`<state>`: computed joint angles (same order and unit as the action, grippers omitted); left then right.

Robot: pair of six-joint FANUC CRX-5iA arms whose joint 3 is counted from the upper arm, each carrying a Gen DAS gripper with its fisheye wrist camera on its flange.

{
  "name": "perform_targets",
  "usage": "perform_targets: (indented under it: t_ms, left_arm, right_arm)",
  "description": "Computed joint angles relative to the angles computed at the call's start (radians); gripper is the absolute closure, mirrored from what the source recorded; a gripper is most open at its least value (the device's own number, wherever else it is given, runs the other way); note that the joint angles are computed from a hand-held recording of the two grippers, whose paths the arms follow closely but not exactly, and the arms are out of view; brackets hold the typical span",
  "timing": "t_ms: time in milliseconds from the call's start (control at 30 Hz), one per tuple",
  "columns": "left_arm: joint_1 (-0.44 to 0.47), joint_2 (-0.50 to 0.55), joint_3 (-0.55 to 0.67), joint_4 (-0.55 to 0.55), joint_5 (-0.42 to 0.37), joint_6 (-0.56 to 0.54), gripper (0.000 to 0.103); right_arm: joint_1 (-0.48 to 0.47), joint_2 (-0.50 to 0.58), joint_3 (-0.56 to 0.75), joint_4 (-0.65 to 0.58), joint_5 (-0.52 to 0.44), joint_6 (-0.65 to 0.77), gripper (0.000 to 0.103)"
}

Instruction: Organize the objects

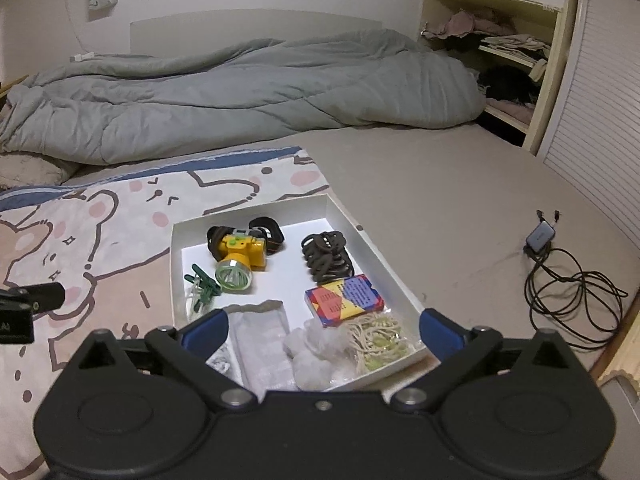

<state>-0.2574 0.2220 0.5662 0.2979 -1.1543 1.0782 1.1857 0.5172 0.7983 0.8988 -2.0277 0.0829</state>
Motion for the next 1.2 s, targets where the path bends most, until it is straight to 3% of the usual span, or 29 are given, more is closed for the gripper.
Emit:
perform_targets:
  t_ms: [1200]
  left_arm:
    - [0.003,0.007,0.004,0.015,-0.008,-0.007,0.000]
  right_arm:
    - [-0.001,0.006,0.009,-0.007,0.006,0.017,0.000]
